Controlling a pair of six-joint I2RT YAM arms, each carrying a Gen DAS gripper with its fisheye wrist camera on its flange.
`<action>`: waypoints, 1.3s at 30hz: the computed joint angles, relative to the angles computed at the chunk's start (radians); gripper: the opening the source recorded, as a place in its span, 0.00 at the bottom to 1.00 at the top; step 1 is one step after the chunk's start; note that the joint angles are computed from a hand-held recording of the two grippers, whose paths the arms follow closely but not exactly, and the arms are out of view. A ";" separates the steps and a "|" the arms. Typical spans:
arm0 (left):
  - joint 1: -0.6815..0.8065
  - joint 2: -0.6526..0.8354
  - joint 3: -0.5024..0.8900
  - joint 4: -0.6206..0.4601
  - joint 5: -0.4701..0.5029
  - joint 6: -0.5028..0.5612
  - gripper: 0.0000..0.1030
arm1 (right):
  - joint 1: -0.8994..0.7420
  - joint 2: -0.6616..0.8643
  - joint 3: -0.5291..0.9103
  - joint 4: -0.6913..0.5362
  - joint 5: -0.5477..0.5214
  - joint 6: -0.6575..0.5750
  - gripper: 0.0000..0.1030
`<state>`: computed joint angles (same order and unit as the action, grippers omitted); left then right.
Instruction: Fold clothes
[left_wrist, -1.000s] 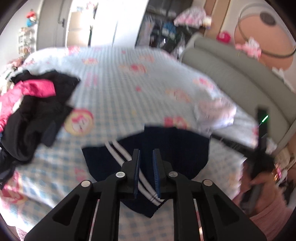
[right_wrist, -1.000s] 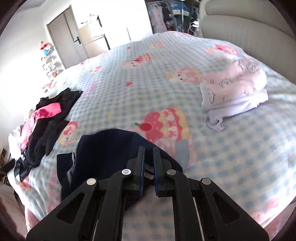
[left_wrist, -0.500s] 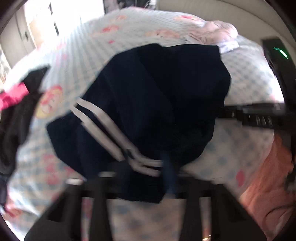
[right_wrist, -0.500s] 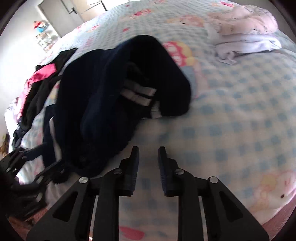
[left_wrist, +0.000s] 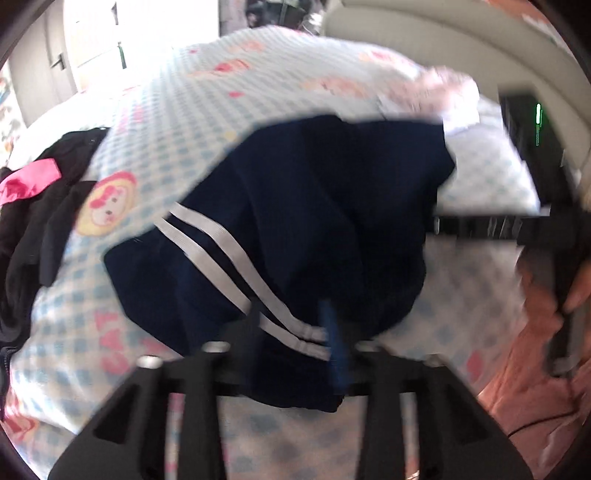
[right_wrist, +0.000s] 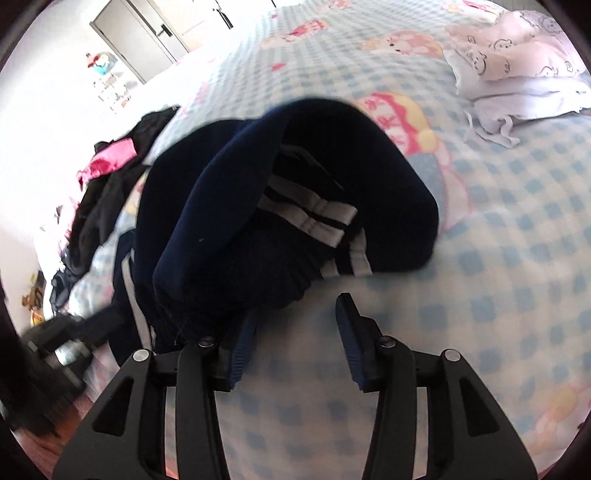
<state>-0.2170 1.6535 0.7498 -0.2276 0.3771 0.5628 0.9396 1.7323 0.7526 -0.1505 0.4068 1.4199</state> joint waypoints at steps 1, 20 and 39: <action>-0.012 0.012 -0.009 0.017 -0.008 -0.005 0.44 | -0.001 -0.006 -0.006 0.012 0.000 0.000 0.44; -0.121 0.009 -0.066 0.067 -0.138 0.018 0.41 | -0.046 -0.007 0.030 -0.014 -0.020 -0.015 0.51; 0.142 -0.290 -0.090 0.162 -0.176 -0.154 0.24 | -0.015 0.037 0.103 -0.112 -0.020 0.008 0.64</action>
